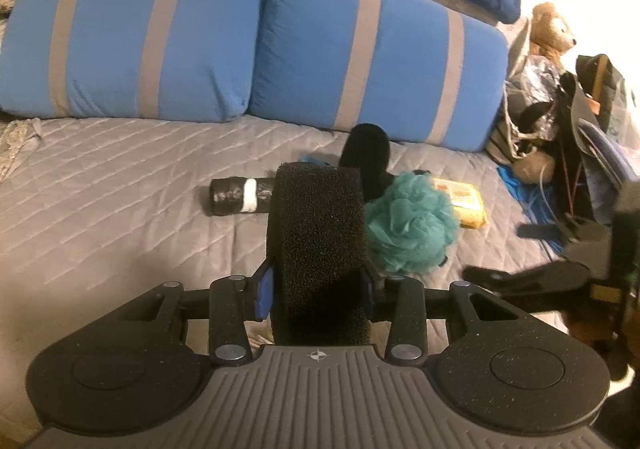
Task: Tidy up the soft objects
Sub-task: 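Close the right tool on the teal bath puff while the left tool holds the black sponge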
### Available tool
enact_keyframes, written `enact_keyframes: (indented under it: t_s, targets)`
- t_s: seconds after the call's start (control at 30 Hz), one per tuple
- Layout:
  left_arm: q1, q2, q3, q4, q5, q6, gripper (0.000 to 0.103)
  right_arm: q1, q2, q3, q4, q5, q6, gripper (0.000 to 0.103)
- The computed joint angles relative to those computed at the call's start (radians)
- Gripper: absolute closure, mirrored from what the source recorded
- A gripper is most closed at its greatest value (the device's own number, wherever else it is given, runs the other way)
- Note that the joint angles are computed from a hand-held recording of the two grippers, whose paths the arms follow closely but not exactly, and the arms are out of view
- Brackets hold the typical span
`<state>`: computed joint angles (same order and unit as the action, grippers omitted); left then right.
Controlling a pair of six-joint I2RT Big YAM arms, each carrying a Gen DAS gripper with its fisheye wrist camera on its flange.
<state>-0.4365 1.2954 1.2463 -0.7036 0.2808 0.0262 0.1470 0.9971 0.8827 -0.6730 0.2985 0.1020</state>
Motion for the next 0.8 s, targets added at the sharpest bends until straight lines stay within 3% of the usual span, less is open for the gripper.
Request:
enact_keyframes:
  t_s: [0.17, 0.37, 0.57, 0.73, 0.8]
  targets:
    - [-0.005, 0.002, -0.004, -0.023, 0.009, 0.033, 0.063, 0.009, 0.080, 0.038, 0.045, -0.015, -0.009, 0.007]
    - [-0.014, 0.003, -0.009, -0.045, -0.058, 0.078, 0.063, 0.028, 0.180, 0.086, 0.082, -0.007, 0.002, 0.017]
    - [0.003, 0.015, 0.009, -0.062, -0.093, 0.077, 0.063, 0.018, 0.271, 0.127, 0.097, 0.029, 0.036, 0.036]
    - [0.014, 0.025, 0.024, -0.082, -0.076, 0.073, 0.063, 0.023, 0.279, 0.126, 0.093, 0.064, 0.033, 0.065]
    - [0.012, 0.028, 0.030, -0.094, -0.054, 0.072, 0.063, 0.018, 0.269, 0.126, 0.079, 0.052, 0.051, 0.071]
